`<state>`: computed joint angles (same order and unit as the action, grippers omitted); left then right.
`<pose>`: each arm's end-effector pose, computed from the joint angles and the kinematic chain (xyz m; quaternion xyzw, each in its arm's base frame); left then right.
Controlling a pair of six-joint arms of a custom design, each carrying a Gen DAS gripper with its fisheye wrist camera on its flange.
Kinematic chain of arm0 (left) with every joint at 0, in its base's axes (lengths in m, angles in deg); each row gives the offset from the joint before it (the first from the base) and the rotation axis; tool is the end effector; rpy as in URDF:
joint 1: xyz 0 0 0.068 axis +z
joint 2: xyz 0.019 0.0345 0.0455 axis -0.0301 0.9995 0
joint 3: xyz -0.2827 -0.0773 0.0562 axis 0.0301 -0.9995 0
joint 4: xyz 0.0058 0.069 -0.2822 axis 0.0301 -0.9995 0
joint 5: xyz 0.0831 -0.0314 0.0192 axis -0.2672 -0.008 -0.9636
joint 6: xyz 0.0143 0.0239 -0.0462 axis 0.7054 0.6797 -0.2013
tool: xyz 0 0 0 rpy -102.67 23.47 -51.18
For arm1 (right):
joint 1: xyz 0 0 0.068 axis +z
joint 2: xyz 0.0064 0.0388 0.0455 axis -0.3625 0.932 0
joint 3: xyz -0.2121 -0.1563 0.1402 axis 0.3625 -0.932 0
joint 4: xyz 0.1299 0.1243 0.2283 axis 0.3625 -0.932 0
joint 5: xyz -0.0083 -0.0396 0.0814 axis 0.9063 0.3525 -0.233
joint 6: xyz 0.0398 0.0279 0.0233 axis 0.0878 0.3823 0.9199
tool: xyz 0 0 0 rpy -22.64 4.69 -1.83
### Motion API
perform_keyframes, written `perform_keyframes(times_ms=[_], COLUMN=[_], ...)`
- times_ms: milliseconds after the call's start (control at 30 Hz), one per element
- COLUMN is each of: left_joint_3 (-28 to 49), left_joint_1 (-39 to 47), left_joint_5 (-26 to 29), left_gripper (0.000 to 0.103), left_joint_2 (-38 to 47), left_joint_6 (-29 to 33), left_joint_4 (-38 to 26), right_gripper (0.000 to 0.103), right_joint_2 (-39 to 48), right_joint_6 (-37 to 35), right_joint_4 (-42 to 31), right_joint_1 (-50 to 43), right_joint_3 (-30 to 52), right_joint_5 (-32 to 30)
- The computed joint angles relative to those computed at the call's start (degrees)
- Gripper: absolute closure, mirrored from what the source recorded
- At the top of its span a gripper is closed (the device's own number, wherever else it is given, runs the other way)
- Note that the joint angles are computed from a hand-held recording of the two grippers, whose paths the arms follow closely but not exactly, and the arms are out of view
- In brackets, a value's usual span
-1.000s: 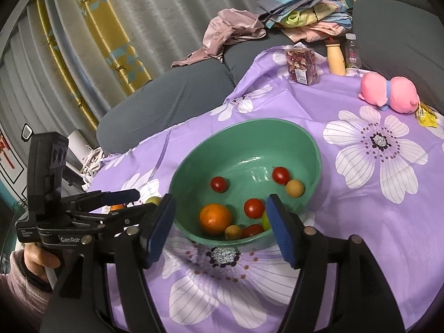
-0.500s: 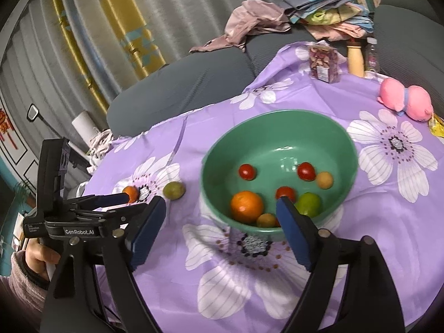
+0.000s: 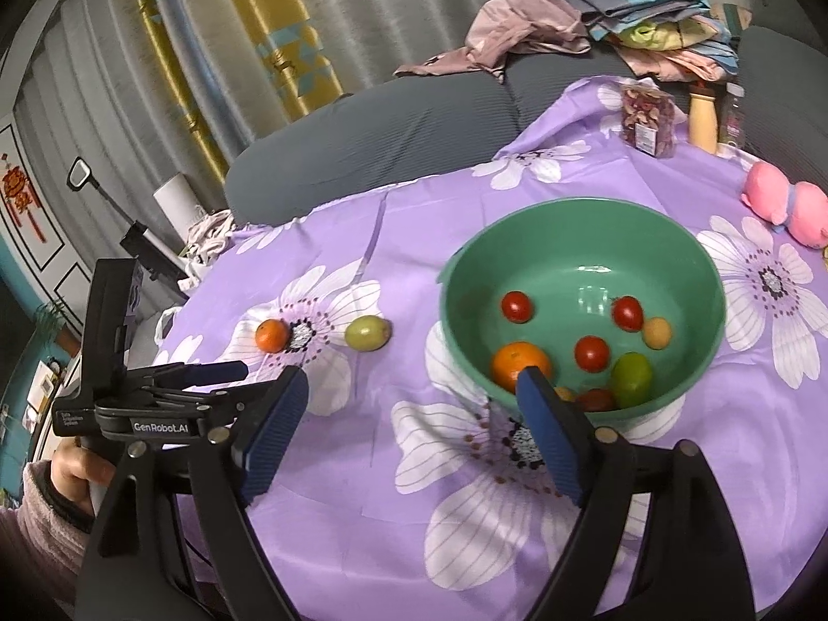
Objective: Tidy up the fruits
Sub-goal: 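Withdraw both grippers from the bowl toward the orange and yellow-green fruit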
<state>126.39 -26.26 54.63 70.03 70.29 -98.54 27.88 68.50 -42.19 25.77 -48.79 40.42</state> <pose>0.2448 -0.1208 0.1588 0.1853 0.9363 -0.1816 0.2368 0.1462 0.1377 0.1752 0.0524 0.9003 0.1641 0.3997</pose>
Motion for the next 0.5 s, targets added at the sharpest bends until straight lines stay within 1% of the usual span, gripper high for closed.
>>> perform_keyframes(times_ms=[500], left_joint_3=[-2.1], left_joint_1=[6.5], left_joint_5=[3.0], left_gripper=[0.010], left_joint_2=[-1.0], left_joint_6=[2.2], left_joint_4=[-0.9], right_gripper=[0.020], right_joint_2=[8.3], right_joint_6=[-1.2], right_joint_4=[3.0], right_joint_1=[2.0], right_joint_3=[4.0], right_joint_5=[-1.9])
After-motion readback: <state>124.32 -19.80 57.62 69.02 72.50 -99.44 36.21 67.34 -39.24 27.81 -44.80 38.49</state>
